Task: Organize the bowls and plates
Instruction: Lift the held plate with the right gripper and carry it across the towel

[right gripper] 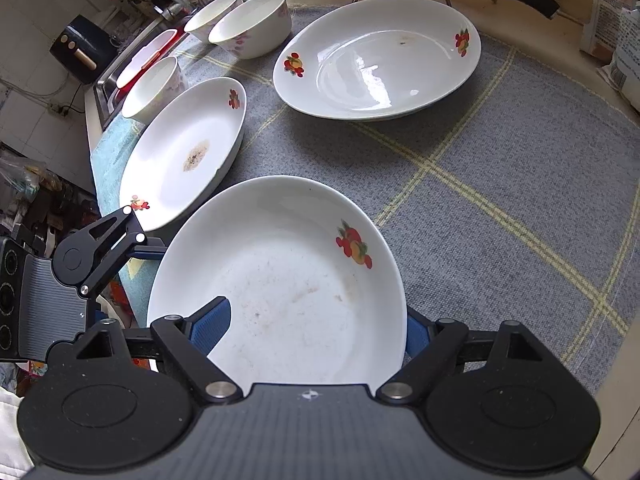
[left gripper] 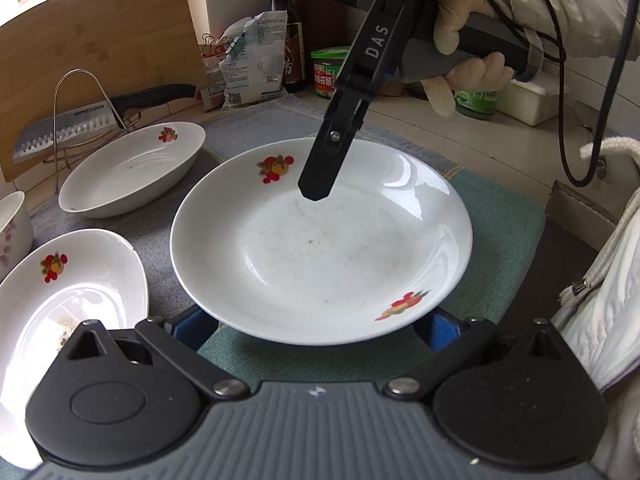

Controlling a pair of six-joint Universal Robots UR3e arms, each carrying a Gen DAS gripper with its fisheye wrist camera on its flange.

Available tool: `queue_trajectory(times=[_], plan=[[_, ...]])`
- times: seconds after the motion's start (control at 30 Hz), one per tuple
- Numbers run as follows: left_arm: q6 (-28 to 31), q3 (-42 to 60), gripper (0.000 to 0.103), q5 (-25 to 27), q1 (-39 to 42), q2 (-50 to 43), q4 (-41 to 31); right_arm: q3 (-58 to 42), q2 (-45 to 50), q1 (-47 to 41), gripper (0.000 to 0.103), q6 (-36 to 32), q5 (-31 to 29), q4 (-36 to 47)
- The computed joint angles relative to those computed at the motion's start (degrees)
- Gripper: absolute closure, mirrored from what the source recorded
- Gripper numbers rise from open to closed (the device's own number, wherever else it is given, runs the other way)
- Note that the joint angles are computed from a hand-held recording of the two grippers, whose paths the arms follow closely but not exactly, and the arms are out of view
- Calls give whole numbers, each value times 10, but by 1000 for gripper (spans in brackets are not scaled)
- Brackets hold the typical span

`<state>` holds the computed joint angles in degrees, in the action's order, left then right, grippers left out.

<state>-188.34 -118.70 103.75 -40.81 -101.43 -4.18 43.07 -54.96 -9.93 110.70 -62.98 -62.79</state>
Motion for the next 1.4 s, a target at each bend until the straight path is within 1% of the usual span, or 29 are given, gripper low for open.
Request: queue_trajectory(times=[0.17, 0.4, 0.63, 0.77, 1.03, 1.2, 1.4], plan=[[17, 27, 1, -20, 10, -12, -1, -6, -7, -19, 13, 0, 8, 1], [63, 93, 1, -56, 34, -76, 19, -24, -5, -54, 13, 10, 20, -18], [86, 181, 1, -89, 57, -148, 16, -78, 33, -72, 13, 35, 23, -44], [83, 229, 1, -105, 69, -181, 1, -118, 67, -73, 13, 52, 23, -60], [76, 292, 1, -98, 74, -229, -12, -189, 128, -67, 13, 86, 20, -91], [73, 320, 1, -92, 77, -246, -31, -249, 170, -59, 13, 100, 21, -86], [64, 344, 1, -85, 80, -260, -50, -280, 200, -48, 13, 119, 16, -102]])
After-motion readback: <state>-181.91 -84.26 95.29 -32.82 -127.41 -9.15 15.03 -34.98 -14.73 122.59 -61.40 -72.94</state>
